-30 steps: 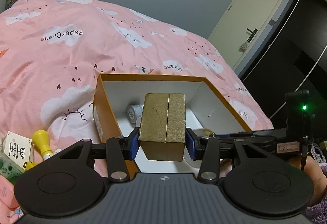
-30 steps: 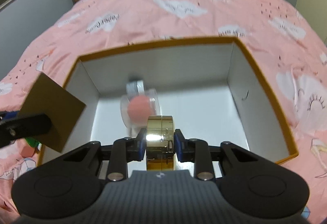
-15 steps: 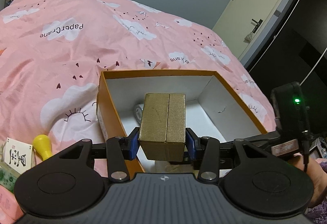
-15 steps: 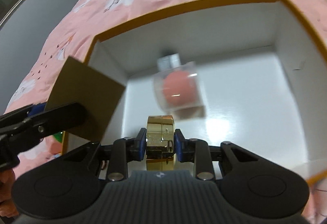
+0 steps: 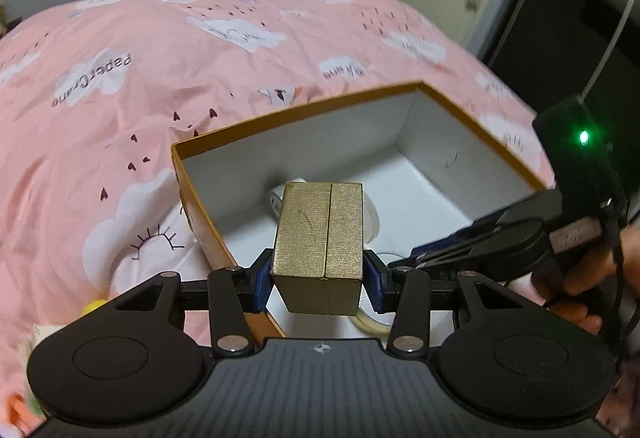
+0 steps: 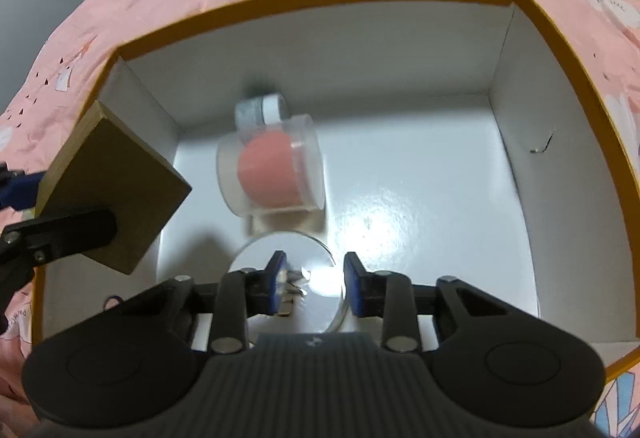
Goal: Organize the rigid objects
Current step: 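Lower the compact with the right tool while the left lowers the cube into the box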
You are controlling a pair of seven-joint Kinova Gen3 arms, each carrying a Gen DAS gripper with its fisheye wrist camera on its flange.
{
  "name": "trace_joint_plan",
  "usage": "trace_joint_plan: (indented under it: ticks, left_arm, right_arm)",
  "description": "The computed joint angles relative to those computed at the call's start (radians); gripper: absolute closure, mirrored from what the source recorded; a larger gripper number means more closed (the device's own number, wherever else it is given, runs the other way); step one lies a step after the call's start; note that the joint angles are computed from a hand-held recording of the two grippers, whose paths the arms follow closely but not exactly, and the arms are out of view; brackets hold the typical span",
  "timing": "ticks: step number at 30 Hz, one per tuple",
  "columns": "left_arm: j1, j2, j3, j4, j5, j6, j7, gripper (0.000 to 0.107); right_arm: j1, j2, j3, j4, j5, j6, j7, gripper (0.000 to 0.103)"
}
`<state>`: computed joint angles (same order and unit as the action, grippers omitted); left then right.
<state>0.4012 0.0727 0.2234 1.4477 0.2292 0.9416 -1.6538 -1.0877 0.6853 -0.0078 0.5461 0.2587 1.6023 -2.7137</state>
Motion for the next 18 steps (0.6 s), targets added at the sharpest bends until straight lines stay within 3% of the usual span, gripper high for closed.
trace_joint_plan:
  ticks: [5,9,15,18]
  left_arm:
    - [0.183,0.084,-0.078,-0.152,-0.203,0.152,-0.039,0.056]
    - [0.176,0.150,0.028,-0.232,-0.350,0.242,-0.091,0.056]
    - [0.281,0.225,0.001,-0.280,-0.497,0.309,-0.233,0.056]
    - [0.304,0.258,-0.005,-0.305,-0.523,0.336,-0.278,0.056]
  right_arm:
    - [-0.004,-0.040,0.002,0.080,0.024,-0.058,-0.028,0.072]
    - [-0.008,-0.068,-0.007,0.127,0.046,-0.096,-0.044,0.072]
    - [-0.003,-0.097,-0.023,0.181,0.057,-0.144,-0.071,0.072]
    - [-0.001,-0.107,-0.030,0.201,0.062,-0.160,-0.077,0.072]
